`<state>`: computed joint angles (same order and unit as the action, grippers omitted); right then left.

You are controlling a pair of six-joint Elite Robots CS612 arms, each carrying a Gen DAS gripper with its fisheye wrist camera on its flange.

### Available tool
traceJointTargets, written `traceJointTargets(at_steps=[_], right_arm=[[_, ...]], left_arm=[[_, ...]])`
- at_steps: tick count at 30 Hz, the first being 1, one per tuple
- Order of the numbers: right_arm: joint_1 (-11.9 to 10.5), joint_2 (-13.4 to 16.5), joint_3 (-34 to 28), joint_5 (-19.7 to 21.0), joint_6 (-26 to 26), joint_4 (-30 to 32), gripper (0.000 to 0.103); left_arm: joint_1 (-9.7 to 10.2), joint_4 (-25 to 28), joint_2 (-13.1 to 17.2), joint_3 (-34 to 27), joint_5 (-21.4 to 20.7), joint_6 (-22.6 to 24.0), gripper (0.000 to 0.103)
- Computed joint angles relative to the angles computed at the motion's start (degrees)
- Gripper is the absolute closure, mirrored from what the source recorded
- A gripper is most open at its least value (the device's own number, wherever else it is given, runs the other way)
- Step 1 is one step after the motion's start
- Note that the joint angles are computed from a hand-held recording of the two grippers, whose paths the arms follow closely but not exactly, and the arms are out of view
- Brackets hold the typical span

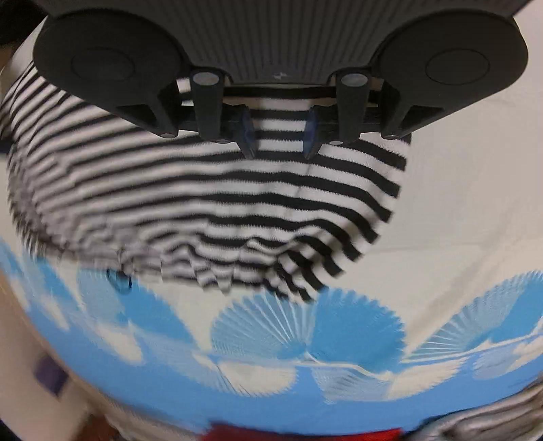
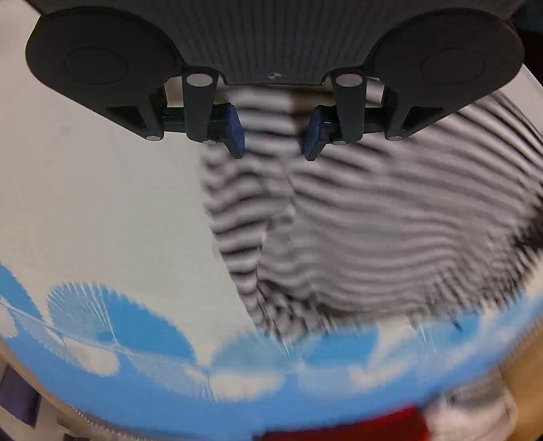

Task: Fold small clothes

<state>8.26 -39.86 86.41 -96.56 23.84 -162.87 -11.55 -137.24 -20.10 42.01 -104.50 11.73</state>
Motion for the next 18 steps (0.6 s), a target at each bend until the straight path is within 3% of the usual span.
traceJointTargets(at_steps=[1,3,4,6,8,10,12,14,18], right_arm=[[0.2,-0.4,0.8,-0.3,-0.9,-1.4,0.062],[0.5,-1.0,2.3,-0.5,-2.1,-4.5,0.061],[0.7,-1.2,2.7,-1.0,-2.5,-4.6,0.061],[1.0,-1.4,2.9,-1.8,-3.7,-2.4,0.06],[1.2,-1.3,2.5,-3.0,-4.7,0.7,0.055],[1.5,-1.6,2.9,-4.2,-4.4,0.5,0.053],[1.9,-2.0,3.4,-6.5,-2.8,-0.9,0.053],[2.7,-2.5,4.4,-10.2,-1.5,-4.1,0.054],[4.6,-3.6,6.9,-17.4,5.0,-14.8,0.052]], left_arm=[[0.24,-2.1,-0.8,1.5,-2.1,-1.1,0.069],[0.84,-5.0,-2.7,5.0,-8.7,1.0,0.069],[0.96,-4.6,-3.5,6.4,-11.1,3.7,0.065],[0.85,2.1,-4.2,6.9,-13.6,11.0,0.053],[-0.28,3.1,-5.0,9.4,-8.4,16.8,0.051],[-1.23,-4.0,-6.1,13.2,-2.1,20.0,0.051],[-0.86,-6.7,-6.8,14.5,-2.7,15.3,0.052],[0.02,-13.7,-8.1,17.2,-5.6,9.4,0.053],[0.54,-25.9,-12.5,25.0,-6.0,8.2,0.052]])
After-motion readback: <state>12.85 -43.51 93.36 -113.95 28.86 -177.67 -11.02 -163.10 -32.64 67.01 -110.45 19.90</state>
